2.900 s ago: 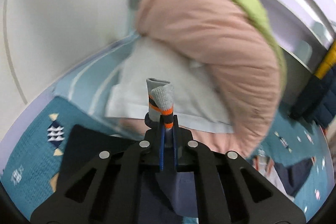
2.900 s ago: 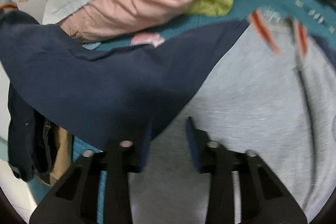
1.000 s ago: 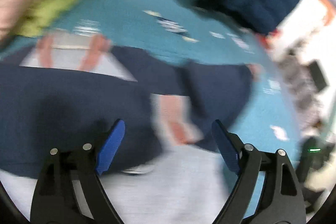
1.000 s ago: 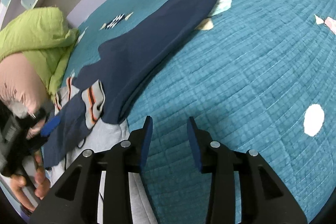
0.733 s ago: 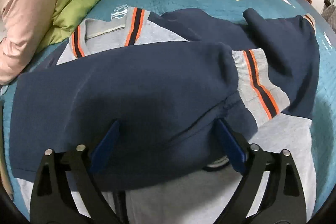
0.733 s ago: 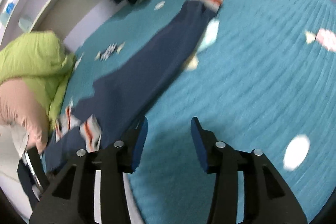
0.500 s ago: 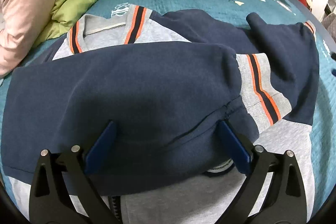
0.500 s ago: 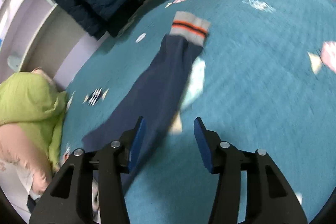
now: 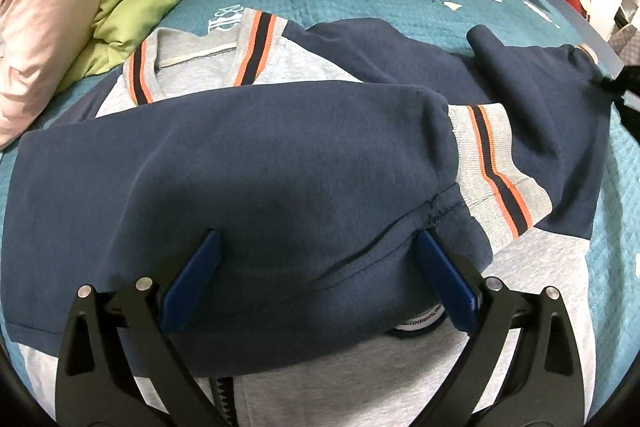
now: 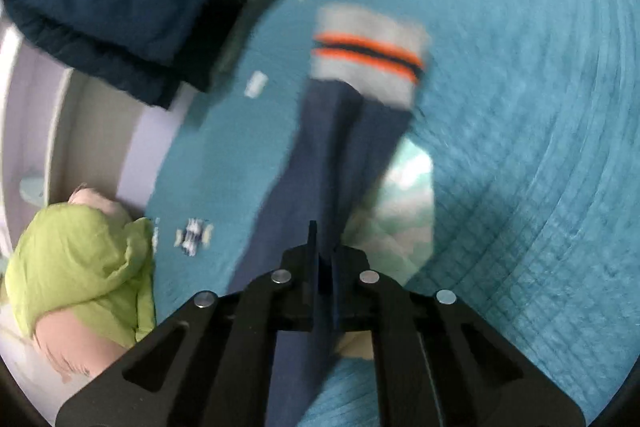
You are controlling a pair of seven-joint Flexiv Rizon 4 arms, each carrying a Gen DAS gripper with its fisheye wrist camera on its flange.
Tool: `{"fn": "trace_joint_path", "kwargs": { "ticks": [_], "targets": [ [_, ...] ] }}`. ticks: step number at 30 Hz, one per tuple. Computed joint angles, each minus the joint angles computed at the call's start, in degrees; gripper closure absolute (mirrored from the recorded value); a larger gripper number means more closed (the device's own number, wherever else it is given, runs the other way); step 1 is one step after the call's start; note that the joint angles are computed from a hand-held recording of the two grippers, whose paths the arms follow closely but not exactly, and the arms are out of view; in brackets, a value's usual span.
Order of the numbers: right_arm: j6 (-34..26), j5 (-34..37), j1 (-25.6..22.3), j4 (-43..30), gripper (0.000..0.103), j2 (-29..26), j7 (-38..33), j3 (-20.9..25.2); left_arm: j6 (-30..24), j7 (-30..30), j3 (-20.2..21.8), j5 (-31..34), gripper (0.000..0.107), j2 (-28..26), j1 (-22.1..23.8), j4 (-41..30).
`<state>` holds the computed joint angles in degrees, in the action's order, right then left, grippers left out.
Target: Fold large clothes
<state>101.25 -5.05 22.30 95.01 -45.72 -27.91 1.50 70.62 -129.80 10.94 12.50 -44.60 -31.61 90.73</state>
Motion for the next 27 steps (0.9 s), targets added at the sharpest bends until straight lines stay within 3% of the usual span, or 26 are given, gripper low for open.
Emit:
{"fn": "trace_joint_path", "kwargs": {
  "ticks": [2, 4, 8, 10, 12, 13, 16, 20, 23, 25, 27],
  "targets": [
    [2.49, 0.40, 5.90, 2.14, 0.099, 2.51, -1.51, -6.51, 2.03, 1.33, -1.84, -0.84, 0.010, 0.67, 1.90, 1.27],
    [3.42, 0.39, 10.05, 2.89, 0.099, 4.30, -3.84, -10.33, 7.59, 3.25, -5.32, -3.29, 0.010, 2.56, 5.51, 5.32],
    [2.66, -0.10, 21.95, 2.70, 0.099, 7.20, -9.83, -20.11, 16.45, 0.51, -2.18, -6.40, 0.010, 7.39, 5.08, 12.89],
    [2.14, -0.72, 27.04, 2.19, 0.099, 8.05, -12.83, -22.78, 17.26, -0.31, 1.65, -7.37, 0.010, 10.24, 3.58, 16.07],
    [0.92, -1.85, 28.00, -1.06, 0.099, 7.63, -15.83, -19.64, 15.78, -1.33, 6.59, -7.36, 0.010, 12.49, 1.20, 18.17],
    [0.89, -4.04, 26.09, -2.69, 0.099, 7.24, -16.02, -15.27, 15.14, -2.42, 9.28, -6.73, 0.010, 13.77, 0.10, 19.46],
    [-2.65, -7.87, 27.08, -8.43, 0.098, 4.44, -17.71, -9.63, 15.62, -5.64, 12.50, -5.24, 0.010, 17.83, 0.78, 24.35],
    [-13.36, -14.02, 27.65, -16.59, 0.095, -1.22, -19.63, -1.12, 15.91, -7.36, 12.66, -3.94, 0.010, 22.71, 4.98, 30.82],
    [-25.25, -15.90, 27.47, -23.46, 0.091, -7.62, -22.01, 5.99, 14.64, -8.86, 13.93, -0.78, 0.010, 25.33, 6.55, 34.50],
    [-33.98, -15.28, 27.63, -27.95, 0.084, -11.61, -23.98, 9.03, 15.03, -8.23, 11.80, -0.45, 0.010, 26.61, 9.93, 37.03],
    [-33.11, -13.43, 27.82, -26.81, 0.080, -11.91, -23.39, 9.10, 15.16, -8.18, 10.13, 0.25, 0.010, 27.63, 12.33, 39.09]
  ]
}}
